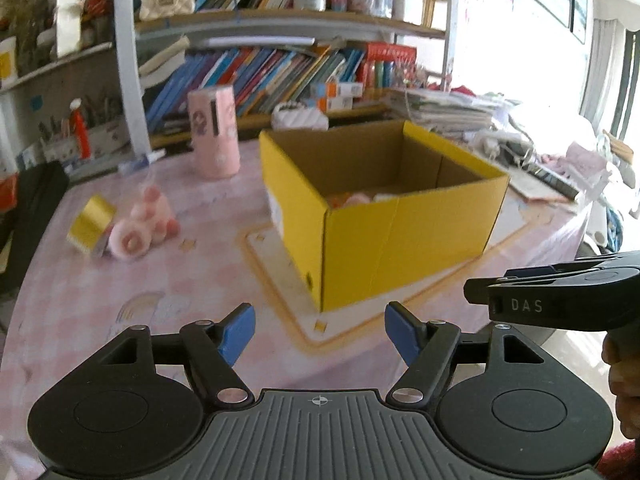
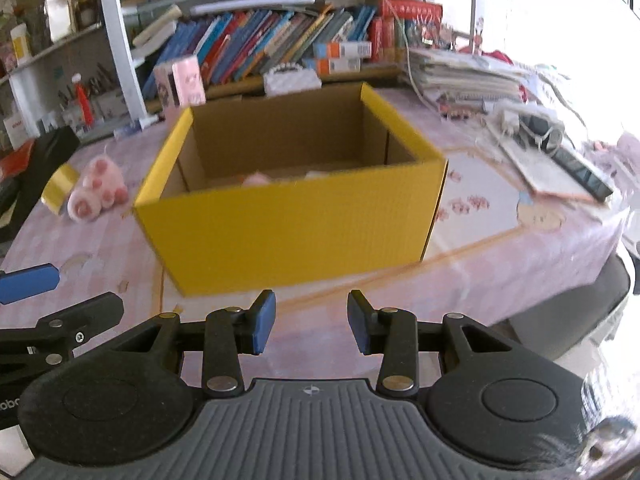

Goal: Organize objects
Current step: 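Withdraw both open tools up out of the box, then move both open tools toward the yellow tape roll and pink plush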

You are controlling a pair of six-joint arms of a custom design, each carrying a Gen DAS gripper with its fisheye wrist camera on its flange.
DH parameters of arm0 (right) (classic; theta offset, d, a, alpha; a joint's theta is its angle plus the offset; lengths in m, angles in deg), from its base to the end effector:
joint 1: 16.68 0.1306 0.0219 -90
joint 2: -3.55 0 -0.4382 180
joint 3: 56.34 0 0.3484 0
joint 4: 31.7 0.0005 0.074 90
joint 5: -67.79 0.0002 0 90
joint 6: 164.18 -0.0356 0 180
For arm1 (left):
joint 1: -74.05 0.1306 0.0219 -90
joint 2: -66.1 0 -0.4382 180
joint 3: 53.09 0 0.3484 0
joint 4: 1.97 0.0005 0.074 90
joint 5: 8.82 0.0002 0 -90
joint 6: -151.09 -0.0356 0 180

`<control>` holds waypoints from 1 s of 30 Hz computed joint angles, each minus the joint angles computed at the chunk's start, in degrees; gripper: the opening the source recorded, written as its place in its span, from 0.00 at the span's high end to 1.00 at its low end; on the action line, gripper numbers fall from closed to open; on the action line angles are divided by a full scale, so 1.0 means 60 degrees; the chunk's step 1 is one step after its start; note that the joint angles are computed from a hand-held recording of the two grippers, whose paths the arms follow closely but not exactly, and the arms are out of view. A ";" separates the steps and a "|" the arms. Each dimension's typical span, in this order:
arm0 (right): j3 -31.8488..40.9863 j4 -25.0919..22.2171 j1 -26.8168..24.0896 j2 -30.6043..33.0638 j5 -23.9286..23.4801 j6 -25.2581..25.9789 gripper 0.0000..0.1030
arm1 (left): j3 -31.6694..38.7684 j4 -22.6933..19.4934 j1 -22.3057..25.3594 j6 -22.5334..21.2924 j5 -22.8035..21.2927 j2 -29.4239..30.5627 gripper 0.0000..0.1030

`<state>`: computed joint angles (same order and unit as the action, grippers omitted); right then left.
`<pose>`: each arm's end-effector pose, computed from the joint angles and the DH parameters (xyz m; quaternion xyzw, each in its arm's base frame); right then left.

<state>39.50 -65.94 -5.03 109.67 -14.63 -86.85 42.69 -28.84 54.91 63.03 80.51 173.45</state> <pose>0.5536 0.1088 0.4126 0.0337 0.9200 0.0217 0.3899 0.5475 -0.1901 0.4107 0.1321 0.8907 -0.0744 0.4285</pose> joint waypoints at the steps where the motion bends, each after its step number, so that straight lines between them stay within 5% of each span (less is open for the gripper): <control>1: -0.0080 -0.0026 0.0067 -0.0030 0.0003 -0.0057 0.63 | -0.0082 -0.0048 0.0035 0.0011 -0.0007 -0.0050 0.29; 30: -0.0604 -0.0141 0.1441 -0.0222 -0.0608 0.0233 0.60 | -0.1701 -0.0301 0.0671 0.0386 -0.0626 -0.1321 0.28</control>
<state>35.88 -66.78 3.62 108.34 -18.28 -85.45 32.48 -30.64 58.93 65.34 76.75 165.52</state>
